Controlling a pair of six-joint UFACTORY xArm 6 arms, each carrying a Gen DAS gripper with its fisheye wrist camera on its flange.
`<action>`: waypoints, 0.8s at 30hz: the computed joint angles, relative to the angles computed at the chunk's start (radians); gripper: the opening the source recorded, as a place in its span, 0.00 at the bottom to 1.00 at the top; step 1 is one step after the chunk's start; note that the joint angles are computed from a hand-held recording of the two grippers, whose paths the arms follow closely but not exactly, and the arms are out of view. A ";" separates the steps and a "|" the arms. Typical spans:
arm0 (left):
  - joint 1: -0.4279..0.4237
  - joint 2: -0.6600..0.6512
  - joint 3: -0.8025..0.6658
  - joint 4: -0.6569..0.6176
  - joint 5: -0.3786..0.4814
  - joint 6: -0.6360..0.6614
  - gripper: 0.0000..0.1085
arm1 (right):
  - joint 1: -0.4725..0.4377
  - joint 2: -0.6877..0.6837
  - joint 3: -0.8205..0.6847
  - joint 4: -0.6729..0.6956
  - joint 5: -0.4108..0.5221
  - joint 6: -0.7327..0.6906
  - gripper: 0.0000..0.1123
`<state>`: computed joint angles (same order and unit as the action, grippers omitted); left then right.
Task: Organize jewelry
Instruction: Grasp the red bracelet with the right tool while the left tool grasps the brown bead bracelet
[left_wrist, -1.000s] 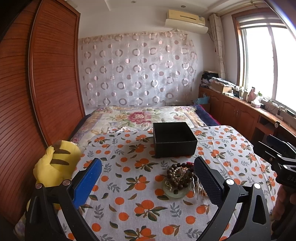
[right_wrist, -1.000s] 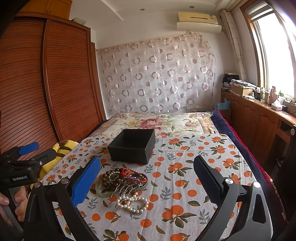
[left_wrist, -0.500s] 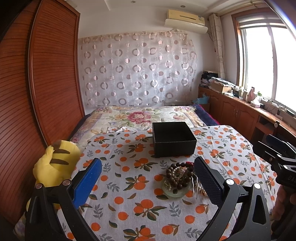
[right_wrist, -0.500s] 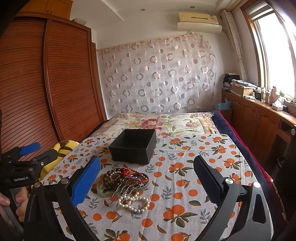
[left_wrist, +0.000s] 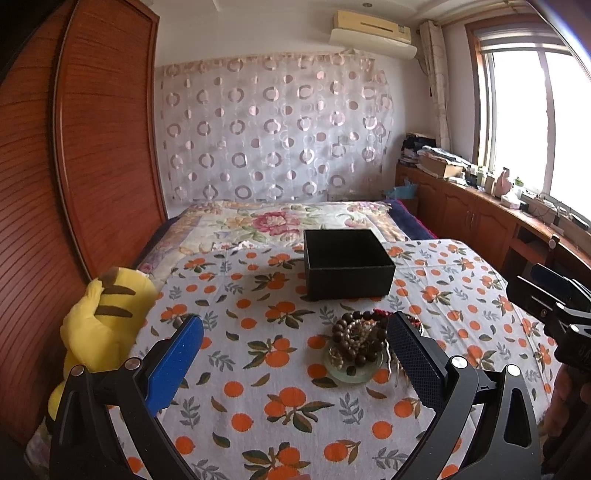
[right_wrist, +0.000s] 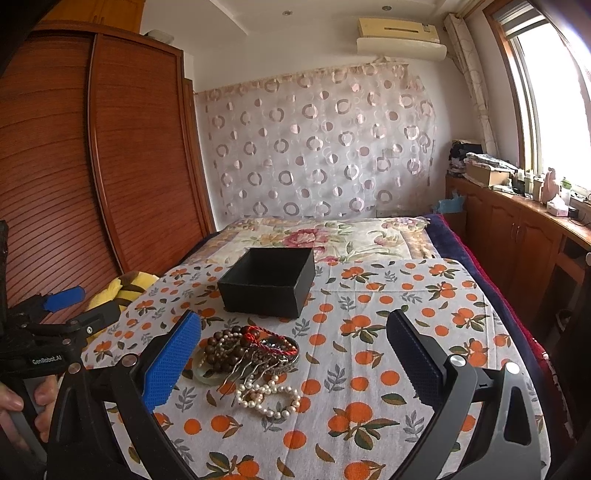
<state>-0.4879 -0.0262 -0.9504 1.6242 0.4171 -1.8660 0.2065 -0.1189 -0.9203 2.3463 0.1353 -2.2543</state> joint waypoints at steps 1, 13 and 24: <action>0.006 0.003 0.003 0.009 -0.008 -0.010 0.89 | -0.005 0.004 0.003 -0.006 0.007 0.003 0.90; 0.102 0.083 -0.015 0.057 -0.141 -0.038 0.89 | 0.028 0.101 -0.016 -0.350 0.053 0.239 0.72; 0.168 0.167 -0.060 0.061 -0.256 0.006 0.89 | 0.053 0.303 -0.139 -0.881 0.116 0.659 0.35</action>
